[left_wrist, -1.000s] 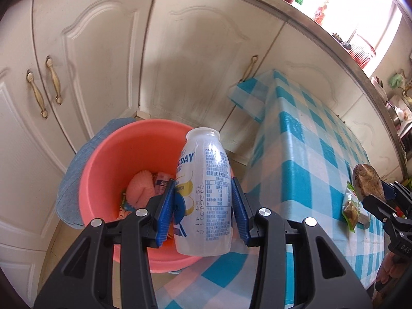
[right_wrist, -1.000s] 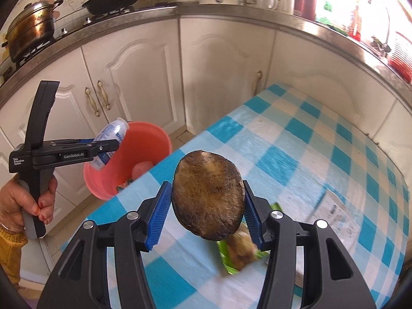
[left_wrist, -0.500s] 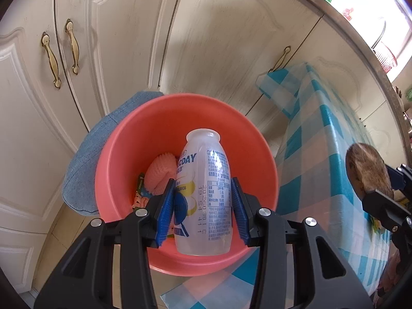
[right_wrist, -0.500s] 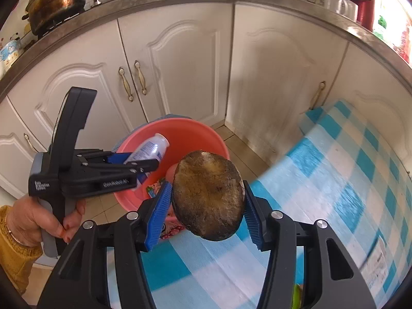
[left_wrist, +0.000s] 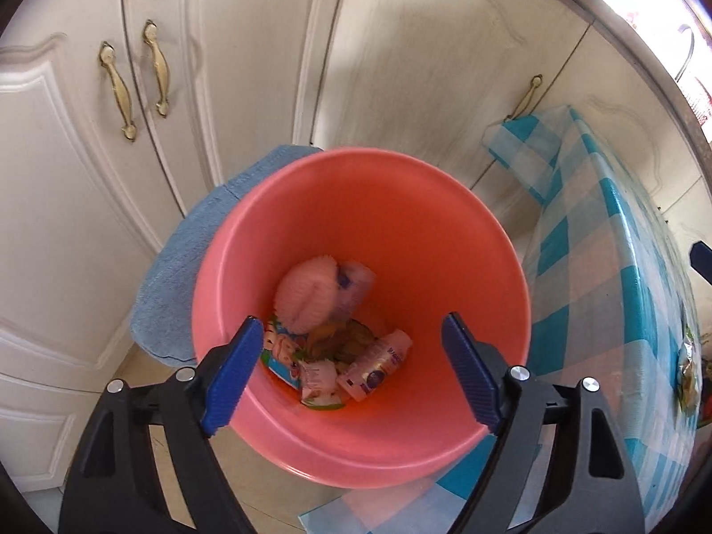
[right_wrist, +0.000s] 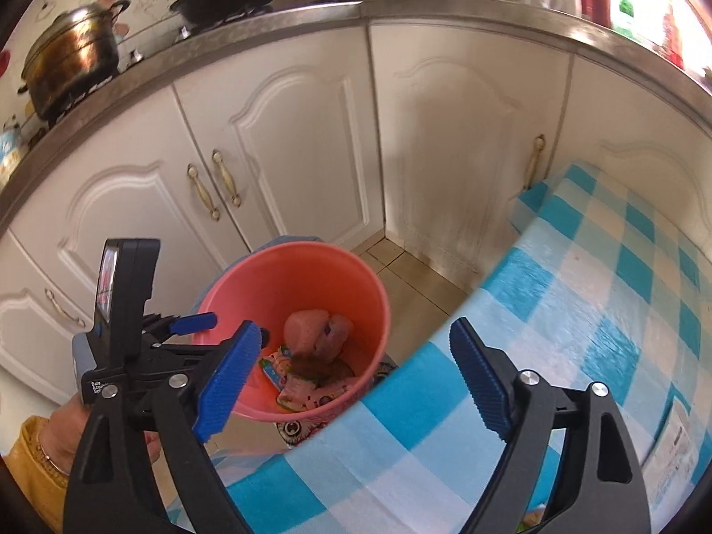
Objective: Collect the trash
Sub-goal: 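Open both grippers to drop bottle and disc into the bucket, then move both tools back toward the wipes pack and green snack pack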
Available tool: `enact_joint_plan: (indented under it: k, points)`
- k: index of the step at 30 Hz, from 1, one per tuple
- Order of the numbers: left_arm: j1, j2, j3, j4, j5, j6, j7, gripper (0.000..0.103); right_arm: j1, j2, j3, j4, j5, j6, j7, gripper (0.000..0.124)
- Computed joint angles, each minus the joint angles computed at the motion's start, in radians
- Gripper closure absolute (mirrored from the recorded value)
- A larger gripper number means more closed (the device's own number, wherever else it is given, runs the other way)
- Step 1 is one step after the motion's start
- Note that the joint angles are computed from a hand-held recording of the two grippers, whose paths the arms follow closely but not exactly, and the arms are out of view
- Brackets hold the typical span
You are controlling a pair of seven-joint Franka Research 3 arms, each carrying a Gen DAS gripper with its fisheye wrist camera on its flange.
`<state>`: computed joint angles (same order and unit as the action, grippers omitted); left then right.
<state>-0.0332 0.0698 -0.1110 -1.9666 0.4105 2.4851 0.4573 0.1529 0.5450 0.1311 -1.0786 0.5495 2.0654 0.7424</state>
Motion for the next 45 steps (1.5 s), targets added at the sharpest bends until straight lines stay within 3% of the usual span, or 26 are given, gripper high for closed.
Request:
enact_joint_plan:
  k: [8, 13, 28, 37, 45]
  points:
    - [-0.029, -0.034, -0.015, 0.044, 0.152, -0.146, -0.097, 0.014, -0.065, -0.059, -0.017, -0.08, 0.072, 0.095, 0.037, 0.036]
    - [-0.048, -0.037, -0.031, 0.087, 0.203, -0.183, -0.11, 0.013, -0.11, -0.081, -0.03, -0.109, 0.115, 0.139, 0.058, 0.034]
    - [-0.153, 0.089, -0.065, 0.304, 0.193, -0.147, 0.014, 0.013, -0.261, -0.043, -0.05, -0.084, 0.235, 0.153, 0.181, 0.033]
    - [-0.232, 0.208, -0.08, 0.466, 0.114, -0.118, 0.159, 0.013, -0.361, 0.111, -0.035, 0.119, 0.251, 0.045, 0.325, 0.032]
    - [-0.316, 0.459, -0.11, 0.827, -0.035, -0.17, 0.435, 0.013, -0.439, 0.282, 0.015, 0.374, 0.226, -0.086, 0.43, 0.032]
